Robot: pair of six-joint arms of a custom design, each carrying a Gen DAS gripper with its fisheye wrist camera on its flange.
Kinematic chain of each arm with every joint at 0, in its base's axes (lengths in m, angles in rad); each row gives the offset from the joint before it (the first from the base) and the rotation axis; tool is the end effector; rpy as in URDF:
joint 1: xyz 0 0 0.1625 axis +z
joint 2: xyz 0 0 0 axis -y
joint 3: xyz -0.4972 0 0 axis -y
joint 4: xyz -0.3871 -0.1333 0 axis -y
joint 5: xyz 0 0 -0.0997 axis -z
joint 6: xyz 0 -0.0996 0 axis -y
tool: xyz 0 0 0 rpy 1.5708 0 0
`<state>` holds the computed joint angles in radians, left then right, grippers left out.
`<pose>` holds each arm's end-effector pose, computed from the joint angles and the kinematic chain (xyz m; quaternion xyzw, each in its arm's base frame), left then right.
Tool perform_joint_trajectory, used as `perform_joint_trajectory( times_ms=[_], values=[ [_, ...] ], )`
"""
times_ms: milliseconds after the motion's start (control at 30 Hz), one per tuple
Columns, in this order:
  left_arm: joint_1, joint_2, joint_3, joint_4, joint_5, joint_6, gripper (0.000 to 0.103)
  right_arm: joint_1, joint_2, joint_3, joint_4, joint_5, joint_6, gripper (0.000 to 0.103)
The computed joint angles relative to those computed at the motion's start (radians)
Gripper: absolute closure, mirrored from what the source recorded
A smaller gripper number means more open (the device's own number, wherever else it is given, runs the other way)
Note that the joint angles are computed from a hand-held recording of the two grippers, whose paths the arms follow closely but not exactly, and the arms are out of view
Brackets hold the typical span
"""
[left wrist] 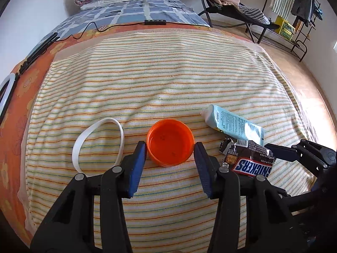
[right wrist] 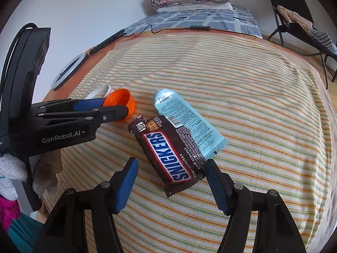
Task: Collect trash
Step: 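Grasp the orange cap with the left tool while the right tool grasps the Snickers bar, then carry the orange cap and Snickers bar with both tools over the basket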
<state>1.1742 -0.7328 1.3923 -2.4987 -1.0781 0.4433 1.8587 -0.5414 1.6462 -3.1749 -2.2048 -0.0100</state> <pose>-0.1406 -0.8029 0.1997 0.3621 0.8909 -0.1241 0.2446 0.2774 -0.6750 0.0502 0.0605 -0.9220 0.2743 0.2666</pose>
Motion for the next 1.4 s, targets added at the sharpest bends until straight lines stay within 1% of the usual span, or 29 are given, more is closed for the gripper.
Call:
perform_joint_trajectory(
  times_ms=[100,133,200,233,267,300,333,467,633,667,733,900,1133,1400],
  values=[
    [0.000,0.001,0.000,-0.004,-0.001,0.008,0.055,0.003,0.011,-0.018,0.004,-0.017,-0.006,0.035],
    [0.000,0.001,0.000,-0.005,0.000,0.009,0.056,0.004,0.014,-0.023,0.006,-0.024,-0.007,0.036],
    [-0.001,0.000,0.003,-0.010,0.004,0.011,0.056,0.007,0.020,-0.031,0.011,-0.032,-0.013,0.048],
    [-0.001,-0.001,0.005,-0.013,0.005,0.012,0.056,0.008,0.022,-0.035,0.013,-0.036,-0.016,0.051],
    [-0.002,-0.002,0.005,-0.013,0.006,0.013,0.056,0.009,0.023,-0.035,0.012,-0.035,-0.019,0.056],
    [-0.002,-0.003,0.007,-0.016,0.006,0.014,0.056,0.009,0.023,-0.035,0.011,-0.033,-0.021,0.064],
    [-0.002,-0.004,0.008,-0.016,0.007,0.015,0.056,0.009,0.022,-0.034,0.011,-0.029,-0.021,0.067],
    [-0.002,-0.012,0.017,-0.030,0.008,0.023,0.056,0.009,0.017,-0.021,-0.003,-0.018,-0.022,0.078],
    [-0.004,-0.028,0.033,-0.045,0.002,0.035,0.056,0.018,0.014,-0.009,-0.017,-0.011,-0.031,0.084],
    [-0.004,-0.031,0.037,-0.048,0.002,0.038,0.056,0.019,0.013,-0.009,-0.018,-0.011,-0.031,0.087],
    [-0.005,-0.036,0.043,-0.051,0.002,0.044,0.056,0.022,0.012,-0.006,-0.023,-0.012,-0.033,0.088],
    [-0.008,-0.054,0.066,-0.063,0.003,0.058,0.056,0.031,0.011,0.003,-0.037,-0.020,-0.035,0.094],
    [-0.015,-0.099,0.105,-0.080,-0.011,0.075,0.056,0.052,-0.003,0.023,-0.090,-0.030,-0.034,0.096],
    [-0.024,-0.188,0.185,-0.089,-0.041,0.082,0.056,0.097,-0.019,0.055,-0.118,-0.042,-0.032,0.096]
  ],
)
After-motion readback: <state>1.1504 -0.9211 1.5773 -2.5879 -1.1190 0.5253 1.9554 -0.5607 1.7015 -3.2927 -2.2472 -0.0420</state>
